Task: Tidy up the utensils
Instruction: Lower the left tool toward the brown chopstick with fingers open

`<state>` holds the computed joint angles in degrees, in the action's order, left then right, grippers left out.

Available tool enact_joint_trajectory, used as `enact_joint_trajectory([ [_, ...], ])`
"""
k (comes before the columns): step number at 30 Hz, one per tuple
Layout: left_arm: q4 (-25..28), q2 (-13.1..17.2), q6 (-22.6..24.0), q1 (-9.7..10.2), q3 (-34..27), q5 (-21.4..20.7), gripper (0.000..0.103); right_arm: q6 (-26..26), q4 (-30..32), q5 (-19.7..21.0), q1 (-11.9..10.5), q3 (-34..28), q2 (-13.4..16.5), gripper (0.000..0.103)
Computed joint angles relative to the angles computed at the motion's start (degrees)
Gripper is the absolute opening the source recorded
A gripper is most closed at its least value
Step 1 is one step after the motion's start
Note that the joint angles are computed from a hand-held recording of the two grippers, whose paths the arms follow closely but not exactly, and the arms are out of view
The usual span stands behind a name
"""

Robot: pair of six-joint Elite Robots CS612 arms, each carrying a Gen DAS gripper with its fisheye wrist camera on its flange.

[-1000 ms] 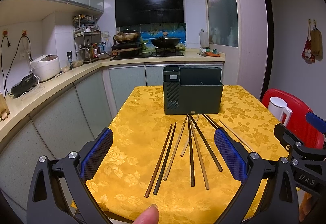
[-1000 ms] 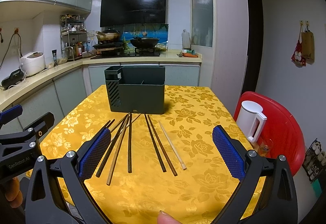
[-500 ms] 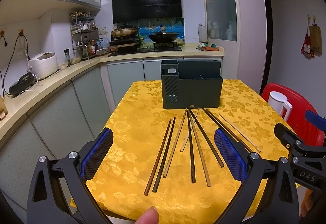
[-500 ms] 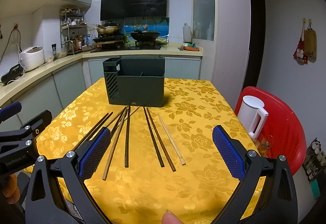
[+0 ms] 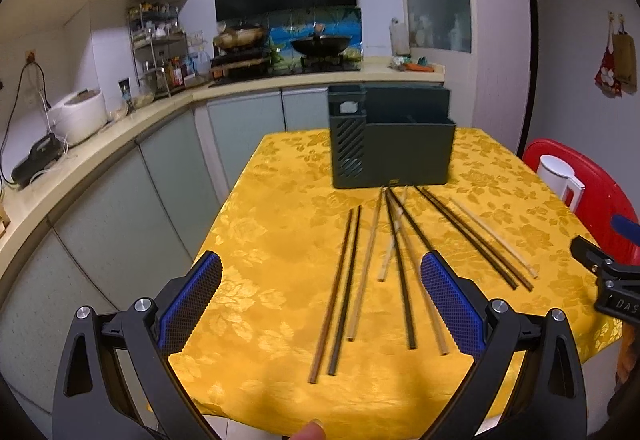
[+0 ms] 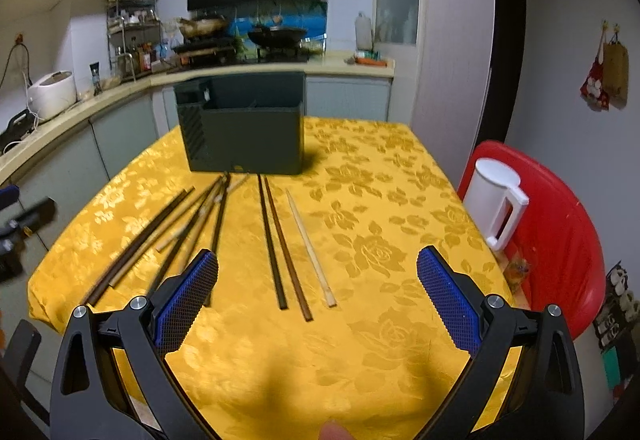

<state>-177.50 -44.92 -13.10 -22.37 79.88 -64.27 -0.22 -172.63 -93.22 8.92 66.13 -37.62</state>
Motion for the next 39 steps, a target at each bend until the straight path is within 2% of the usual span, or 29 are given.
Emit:
enact_joint_trajectory([
  [4,2.1,0.6,0.2,1.03,-1.1,-0.5,0.096,0.4,1.4,1.1,-0.6,-1.5,1.1,0.097],
  [11,7.1,2.1,-0.6,2.58,-1.8,-5.0,0.096,-2.5,2.7,3.2,-1.0,-3.7,2.8,0.097],
  [16,7.5,2.7,1.0,3.12,-1.3,-7.1,0.096,-4.2,3.9,4.1,-1.1,-3.8,3.3,0.097],
  [21,9.1,2.8,4.4,2.92,-0.2,-6.4,0.096,-3.3,5.3,4.7,-1.3,-4.1,3.7,0.097],
  [26,10.1,2.5,3.5,3.20,0.2,-6.8,0.096,-2.2,5.6,4.6,-1.5,-3.8,3.7,0.097],
  [31,11.9,2.9,4.6,3.02,-0.2,-6.2,0.096,-1.1,5.6,4.5,-1.7,-3.4,3.6,0.097],
  [39,12.4,3.0,2.6,3.52,-0.5,-6.3,0.096,-1.1,5.2,4.7,-1.9,-3.1,3.6,0.097],
])
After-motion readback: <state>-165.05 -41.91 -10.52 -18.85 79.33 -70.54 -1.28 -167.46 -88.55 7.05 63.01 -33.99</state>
